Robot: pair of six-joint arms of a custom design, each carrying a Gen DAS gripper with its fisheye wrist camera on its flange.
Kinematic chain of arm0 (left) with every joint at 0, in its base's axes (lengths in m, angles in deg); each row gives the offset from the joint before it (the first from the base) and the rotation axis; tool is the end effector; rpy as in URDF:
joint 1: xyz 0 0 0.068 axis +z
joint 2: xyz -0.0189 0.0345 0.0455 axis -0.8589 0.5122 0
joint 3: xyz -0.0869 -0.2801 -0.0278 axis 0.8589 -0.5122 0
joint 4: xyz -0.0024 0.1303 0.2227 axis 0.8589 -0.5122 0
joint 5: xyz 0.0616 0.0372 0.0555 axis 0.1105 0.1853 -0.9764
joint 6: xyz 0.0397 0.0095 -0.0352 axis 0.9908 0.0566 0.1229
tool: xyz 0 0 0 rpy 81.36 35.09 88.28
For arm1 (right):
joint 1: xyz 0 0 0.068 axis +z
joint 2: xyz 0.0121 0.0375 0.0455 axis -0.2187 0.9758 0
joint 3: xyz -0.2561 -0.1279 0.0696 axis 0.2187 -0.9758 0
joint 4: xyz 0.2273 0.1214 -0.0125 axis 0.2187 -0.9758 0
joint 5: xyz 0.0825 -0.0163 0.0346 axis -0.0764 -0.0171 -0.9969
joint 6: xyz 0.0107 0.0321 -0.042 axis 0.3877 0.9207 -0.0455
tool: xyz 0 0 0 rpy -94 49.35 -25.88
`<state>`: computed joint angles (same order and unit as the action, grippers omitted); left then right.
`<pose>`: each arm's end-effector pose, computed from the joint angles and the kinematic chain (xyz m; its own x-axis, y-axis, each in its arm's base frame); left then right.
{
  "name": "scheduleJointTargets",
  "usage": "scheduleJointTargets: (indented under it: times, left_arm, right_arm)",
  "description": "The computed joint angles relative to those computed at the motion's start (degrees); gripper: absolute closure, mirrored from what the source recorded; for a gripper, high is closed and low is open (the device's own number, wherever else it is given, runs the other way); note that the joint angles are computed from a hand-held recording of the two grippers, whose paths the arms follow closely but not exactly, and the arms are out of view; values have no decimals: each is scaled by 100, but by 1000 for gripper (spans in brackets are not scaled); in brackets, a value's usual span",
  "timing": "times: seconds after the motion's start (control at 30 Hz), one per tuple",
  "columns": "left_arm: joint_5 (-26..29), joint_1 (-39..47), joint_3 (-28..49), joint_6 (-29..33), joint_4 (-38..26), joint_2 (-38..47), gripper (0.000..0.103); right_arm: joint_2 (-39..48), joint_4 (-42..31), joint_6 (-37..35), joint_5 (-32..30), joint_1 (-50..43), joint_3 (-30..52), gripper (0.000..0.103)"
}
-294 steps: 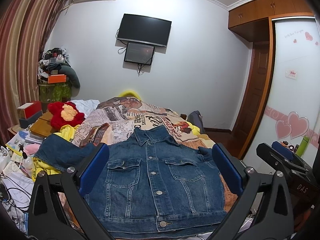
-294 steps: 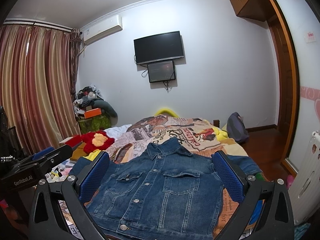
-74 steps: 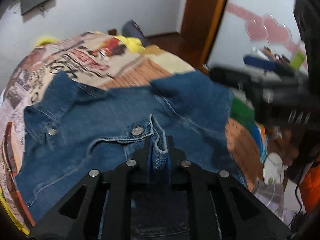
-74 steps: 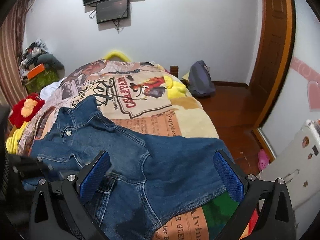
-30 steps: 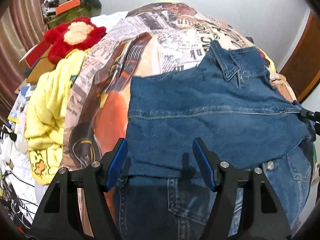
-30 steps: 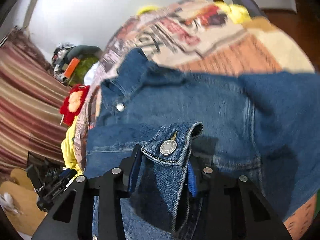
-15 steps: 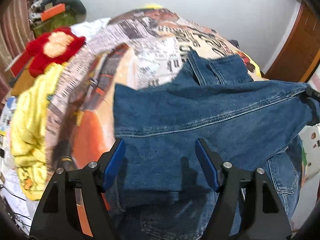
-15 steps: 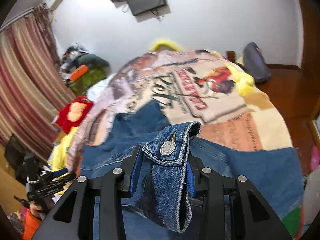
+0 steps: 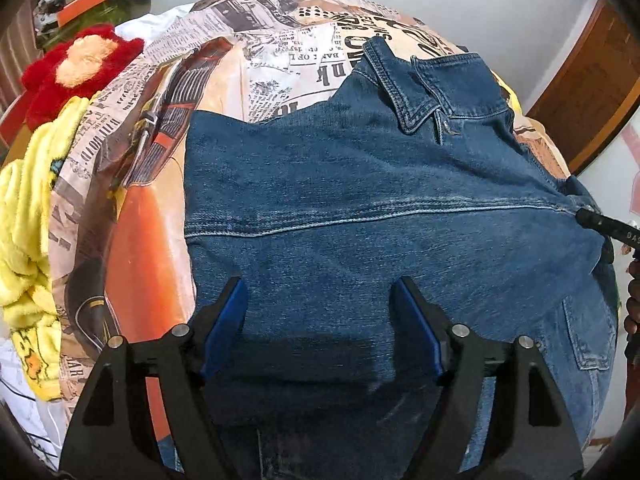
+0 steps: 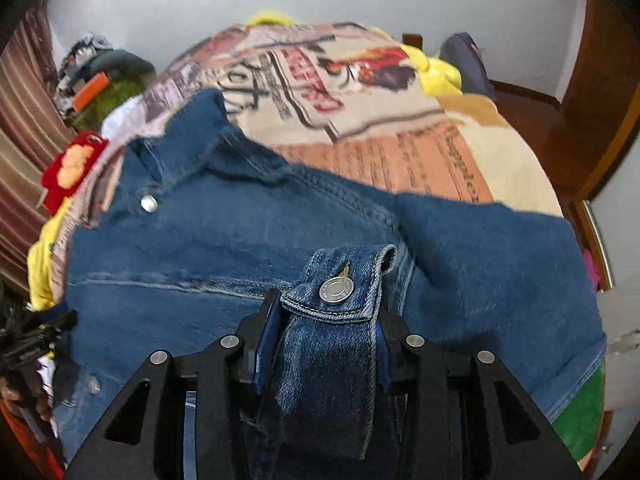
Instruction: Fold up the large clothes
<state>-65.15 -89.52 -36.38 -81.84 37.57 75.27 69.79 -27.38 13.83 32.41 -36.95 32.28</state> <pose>0.1226 -0.0647 0.1012 -0.8625 -0.1908 -0.4688 -0.1239 0.9776 -0.1700 0.2027 -0.0770 0.1370 -0.8678 -0.1227 -0.4814 -0.2063 0.9705 0.1245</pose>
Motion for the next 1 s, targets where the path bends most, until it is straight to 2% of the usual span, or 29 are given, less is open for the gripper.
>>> scheduleJointTargets:
  times: [0.17,0.23,0.3,0.37,0.5,0.7,0.87,0.93,1.0]
  left_arm:
    - [-439,-418,-60,-123,-107,-61,23]
    - [-645,-626,-57,-209,-167,-60,23]
    - [-831,-814,-28,-295,-232,-5,23]
    - [-917,-919,57,-358,-429,-13,23]
    - [-801,-970,233,-459,-883,-382,23]
    - [-1562,-1600,1021,-566,-1880,-791,23]
    - [-1965,-1895,1765,-279,-2004,-696,22]
    - [-2024,-1937,2040,-135,-1858,-438,21]
    - [-1995,-1964,2223,-66,-1727,-208,21]
  right_arm:
    - [-204,435,-158,603,313,-378,58]
    - [-521,698,-143,1088,550,-601,36]
    - [-951,1157,-148,1639,804,-934,31]
    - [-1220,1102,-296,1642,793,-1009,31]
    - [-1733,240,-514,912,185,-743,31]
    - [-2085,-1121,-957,-396,-1120,143,31]
    - [-1396,-2224,-1392,-1454,-2486,1248,28]
    - [-958,-2224,-1255,-1595,-2881,1531,22]
    - [-459,-2198,-1155,-1540,-3174,1758,22]
